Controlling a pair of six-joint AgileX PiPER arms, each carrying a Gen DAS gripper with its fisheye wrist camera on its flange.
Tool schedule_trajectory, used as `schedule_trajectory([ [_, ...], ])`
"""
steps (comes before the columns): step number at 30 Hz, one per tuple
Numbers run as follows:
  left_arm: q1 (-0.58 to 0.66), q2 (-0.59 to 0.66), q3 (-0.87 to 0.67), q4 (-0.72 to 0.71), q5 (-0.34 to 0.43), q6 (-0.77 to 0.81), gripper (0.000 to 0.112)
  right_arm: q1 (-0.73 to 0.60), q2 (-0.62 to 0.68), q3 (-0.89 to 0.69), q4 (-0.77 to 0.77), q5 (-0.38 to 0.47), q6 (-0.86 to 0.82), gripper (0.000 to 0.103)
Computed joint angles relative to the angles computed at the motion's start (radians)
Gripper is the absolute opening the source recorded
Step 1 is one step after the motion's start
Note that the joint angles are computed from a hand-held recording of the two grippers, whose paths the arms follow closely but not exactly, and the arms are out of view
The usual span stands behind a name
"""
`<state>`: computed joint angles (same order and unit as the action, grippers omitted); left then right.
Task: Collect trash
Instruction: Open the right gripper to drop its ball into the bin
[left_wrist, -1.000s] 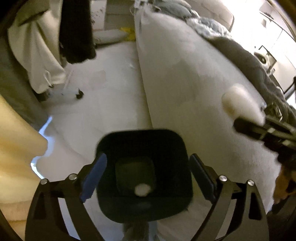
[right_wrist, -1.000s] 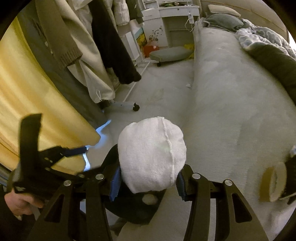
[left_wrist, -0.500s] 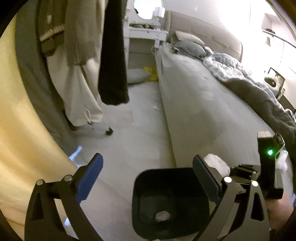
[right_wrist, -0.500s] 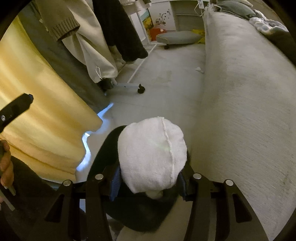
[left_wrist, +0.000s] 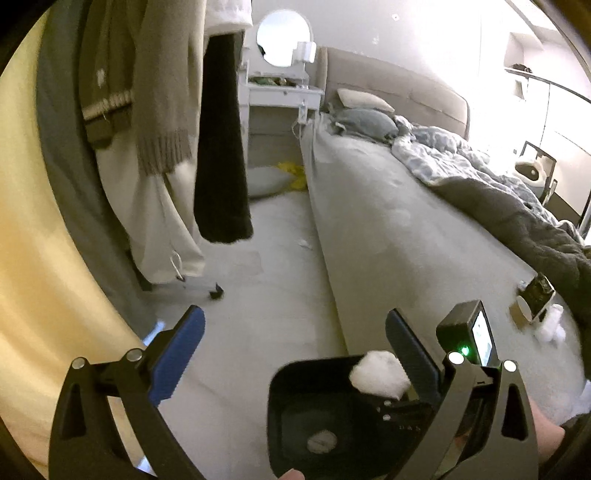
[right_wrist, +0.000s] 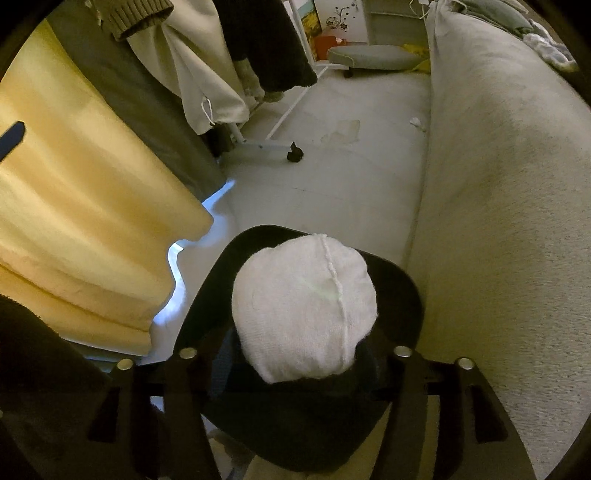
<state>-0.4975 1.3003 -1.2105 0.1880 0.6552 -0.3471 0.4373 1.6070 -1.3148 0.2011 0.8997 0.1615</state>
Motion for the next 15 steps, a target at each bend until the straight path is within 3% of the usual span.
schedule_trajectory([
  [2,0.008,-0.006,0.0,-0.023,-0.017,0.017,0.1,0.006,-0.006,-0.003,-0.011,-0.001,0.01,0.081],
  [5,0.0,-0.009,-0.005,-0.016,-0.023,-0.004,0.1,0.006,-0.031,0.018,-0.003,-0.01,0.002,0.087],
  [12,-0.08,-0.039,-0.016,0.116,-0.036,-0.116,0.1,0.007,-0.111,0.034,-0.009,-0.025,0.005,0.091],
  [15,-0.097,-0.057,-0.004,0.148,-0.053,-0.159,0.1,0.01,-0.165,0.021,-0.059,0.006,0.022,0.092],
])
